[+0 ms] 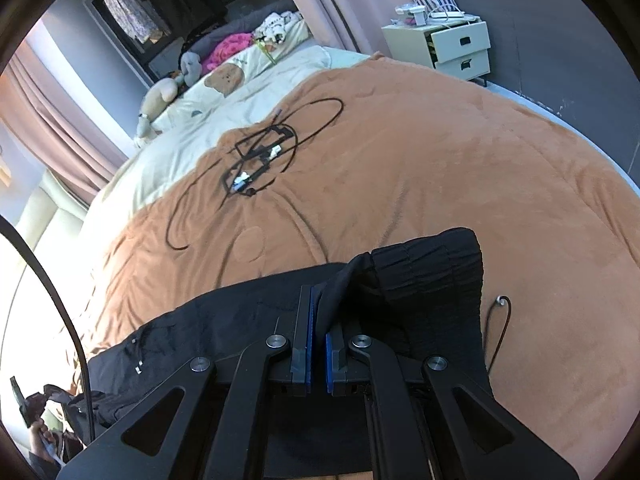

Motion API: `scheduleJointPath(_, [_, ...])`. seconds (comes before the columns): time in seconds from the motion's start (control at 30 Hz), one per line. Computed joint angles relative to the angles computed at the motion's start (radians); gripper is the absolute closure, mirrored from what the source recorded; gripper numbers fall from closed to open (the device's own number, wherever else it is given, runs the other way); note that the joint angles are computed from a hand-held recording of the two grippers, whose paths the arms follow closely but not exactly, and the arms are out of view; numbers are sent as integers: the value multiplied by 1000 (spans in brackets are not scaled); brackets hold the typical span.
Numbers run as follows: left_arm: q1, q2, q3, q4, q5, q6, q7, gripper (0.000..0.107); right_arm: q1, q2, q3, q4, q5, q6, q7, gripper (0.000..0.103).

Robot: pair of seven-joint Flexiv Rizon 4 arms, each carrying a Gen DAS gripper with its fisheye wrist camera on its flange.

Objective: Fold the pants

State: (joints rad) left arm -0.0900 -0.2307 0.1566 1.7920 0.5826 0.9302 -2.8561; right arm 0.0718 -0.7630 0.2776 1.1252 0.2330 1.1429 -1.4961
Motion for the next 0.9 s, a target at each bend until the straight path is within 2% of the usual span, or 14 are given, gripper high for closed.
scheduleJointPath(0.23, [22, -137, 7, -98, -74, -16, 99, 101, 70, -117, -63, -165, -82, -71, 79, 102])
scheduleJointPath(0.43, [24, -233, 37, -161, -148, -7, 161, 101, 92, -198, -77, -285, -116, -110, 99, 102])
scheduleJointPath(0.53, [21, -271, 50, -184, -180, 5, 181, 92, 110, -226, -96, -321, -140, -109, 104, 101])
scheduleJointPath(0.6, [16, -283, 58, -198, -196, -5, 200, 76, 105, -237, -87, -338, -142, -129, 94, 95])
scheduleJointPath(0.63, [11, -283, 64, -200, -198, -10, 208, 56, 100, -237, -80, -343, -137, -140, 89, 91])
scheduleJointPath(0.67, [3, -278, 73, -197, -191, -3, 207, 38, 95, -236, -71, -343, -130, -141, 78, 76])
scheduleJointPath(0.7, [-9, -270, 87, -190, -173, 11, 195, 32, 90, -227, -66, -329, -121, -122, 63, 57])
scheduleJointPath(0.73, [-21, -262, 99, -185, -154, 16, 183, 28, 87, -220, -62, -315, -113, -96, 49, 49])
scheduleJointPath(0.77, [-27, -251, 105, -177, -143, 21, 176, 26, 79, -213, -50, -301, -100, -74, 31, 37])
scheduleJointPath(0.8, [-28, -239, 107, -166, -139, 23, 173, 26, 77, -194, -54, -267, -93, -41, 30, 31])
scheduleJointPath(0.9, [-24, -193, 101, -118, -135, 30, 173, 26, 60, -154, -33, -191, -80, 19, -4, 31])
